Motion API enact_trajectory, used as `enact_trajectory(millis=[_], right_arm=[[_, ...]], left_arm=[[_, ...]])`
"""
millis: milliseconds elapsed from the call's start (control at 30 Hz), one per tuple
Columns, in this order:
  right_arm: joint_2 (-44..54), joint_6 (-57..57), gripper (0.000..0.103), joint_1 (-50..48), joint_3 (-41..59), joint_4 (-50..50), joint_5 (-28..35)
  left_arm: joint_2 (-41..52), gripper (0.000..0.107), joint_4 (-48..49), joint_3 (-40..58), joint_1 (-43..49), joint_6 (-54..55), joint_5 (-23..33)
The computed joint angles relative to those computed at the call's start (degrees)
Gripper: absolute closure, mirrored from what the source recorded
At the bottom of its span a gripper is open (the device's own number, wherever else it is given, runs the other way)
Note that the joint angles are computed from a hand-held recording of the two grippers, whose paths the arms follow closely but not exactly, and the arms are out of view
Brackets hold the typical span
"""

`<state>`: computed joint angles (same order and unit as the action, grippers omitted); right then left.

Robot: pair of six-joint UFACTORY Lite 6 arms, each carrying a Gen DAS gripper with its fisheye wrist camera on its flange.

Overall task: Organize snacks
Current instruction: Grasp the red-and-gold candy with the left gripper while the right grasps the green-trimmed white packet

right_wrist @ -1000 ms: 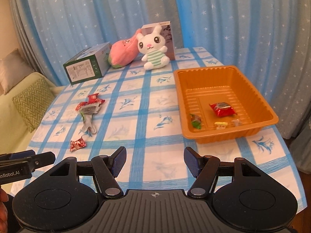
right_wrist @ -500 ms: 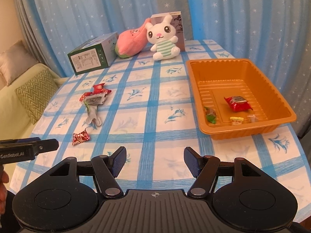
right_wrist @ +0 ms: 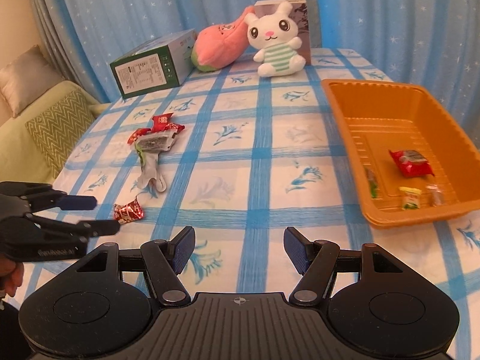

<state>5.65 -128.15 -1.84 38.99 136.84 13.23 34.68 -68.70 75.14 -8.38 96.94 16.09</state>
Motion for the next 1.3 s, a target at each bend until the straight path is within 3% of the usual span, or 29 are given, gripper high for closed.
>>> enact_trajectory(millis=[167,367,533,733,967,1233,1300], right_arm=[[7.02,-2.18,0.038,1.28,5.33,2.86,0.28],[12.98,-1.32,0.038,2.21,10.09,2.37,0.68],[16.39,-1.3,0.038,2.76,12.99,2.26,0.44],[19.68,-0.62,0.038,3.9,17.08,1.34,0.15],[28.23,7.58,0.038,6.73,28.14,-8.73,3.53],[42.73,25.44,0.038,9.25,48.36,-27.5,3.8],[46.14,30.72,0.046,9.65,53.22,-33.24,3.73]], left_arm=[[6.94,0.061,-1.59,6.02,0.4,7.29,1.12],[12.91,0.066,2.13,12.71,1.34,3.75,3.63],[15.79,0.086,6.24,17.34,2.4,-3.49,7.44],[13.3,0.088,6.06,14.19,2.24,-7.95,4.71],[11.61,0.088,-3.31,13.16,5.97,-12.5,-0.04],[11.25,0.088,-21.27,12.65,8.88,0.15,-1.84],[11.44,0.088,-24.44,12.56,9.41,2.07,-1.37]])
